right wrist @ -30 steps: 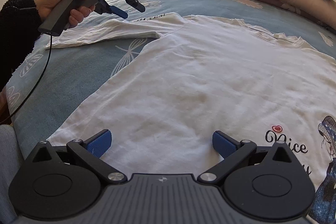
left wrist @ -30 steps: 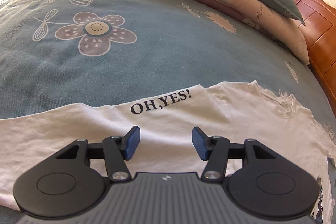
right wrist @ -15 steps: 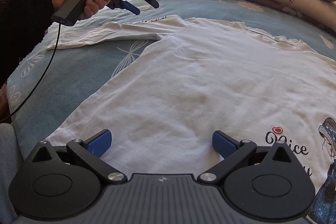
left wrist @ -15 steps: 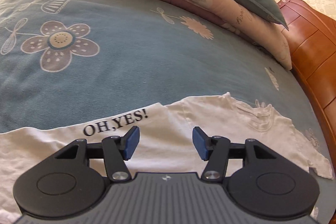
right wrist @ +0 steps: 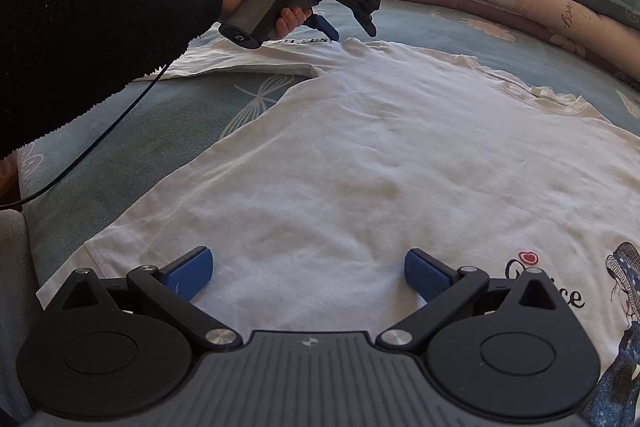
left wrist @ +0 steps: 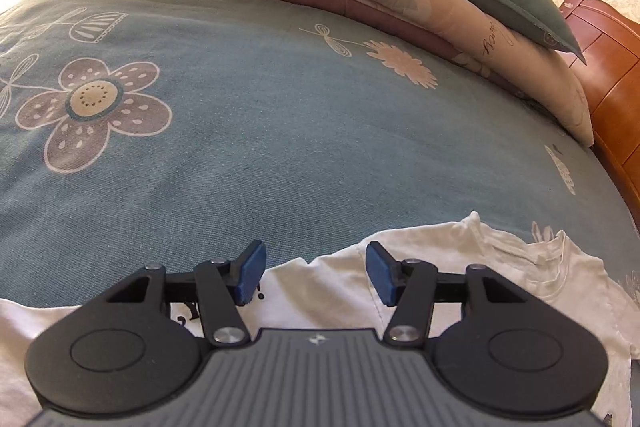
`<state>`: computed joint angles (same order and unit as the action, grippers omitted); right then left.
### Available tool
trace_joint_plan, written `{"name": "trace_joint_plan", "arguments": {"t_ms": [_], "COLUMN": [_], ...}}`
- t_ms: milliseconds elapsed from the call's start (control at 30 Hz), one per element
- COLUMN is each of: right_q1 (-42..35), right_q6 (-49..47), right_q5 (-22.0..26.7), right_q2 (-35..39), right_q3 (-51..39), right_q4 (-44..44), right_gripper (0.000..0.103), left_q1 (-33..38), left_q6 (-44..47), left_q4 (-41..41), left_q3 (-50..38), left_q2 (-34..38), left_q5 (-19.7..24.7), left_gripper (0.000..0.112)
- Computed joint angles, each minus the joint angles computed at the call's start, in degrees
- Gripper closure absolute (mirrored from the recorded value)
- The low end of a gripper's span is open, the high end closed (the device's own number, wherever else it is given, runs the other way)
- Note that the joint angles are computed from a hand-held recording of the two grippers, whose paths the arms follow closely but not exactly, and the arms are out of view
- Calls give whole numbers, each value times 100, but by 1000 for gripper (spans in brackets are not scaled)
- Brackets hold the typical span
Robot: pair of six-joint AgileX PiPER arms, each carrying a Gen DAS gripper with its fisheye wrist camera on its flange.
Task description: Fold clothes
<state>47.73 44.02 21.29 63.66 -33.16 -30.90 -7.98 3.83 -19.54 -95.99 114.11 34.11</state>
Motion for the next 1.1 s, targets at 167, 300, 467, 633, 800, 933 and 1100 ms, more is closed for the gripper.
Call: {"name": "trace_joint_plan", "arguments": {"t_ms": [167,300,467,633,800,933,1100], "right_q1": [14,89,472,545,554,802,862], "right_q6": [7,194,776,957,1024,1252,1431], "right_q5": [229,612,1317,1615,1741,2011,2357], "right_q2": [-61,-129,-495,-850,-1023,-1195,-1538], "right_q3": [-123,-283,-387,-343,-344,-341,-257], "right_q4": [239,272,-151,-213,-160,-339,-396], "right_gripper": [0,0,0,0,0,0,0], "left_q1": [98,41,-156,-1,9,-251,-463], "left_q6": [1955,2283,1285,1343,2452,1866,451], "left_q4": [-1737,-1909,-202,-498,-2267,-1783,-408], "left_q3": [952,1472,2008,2165,2390,2576,2691], "left_q2": [-784,-1019,-1366,-1805,-1878,-1766,-2115], "left_q5": [665,987,285,395,963,840,671], "left_gripper": [52,52,56,55,48,48,52]}}
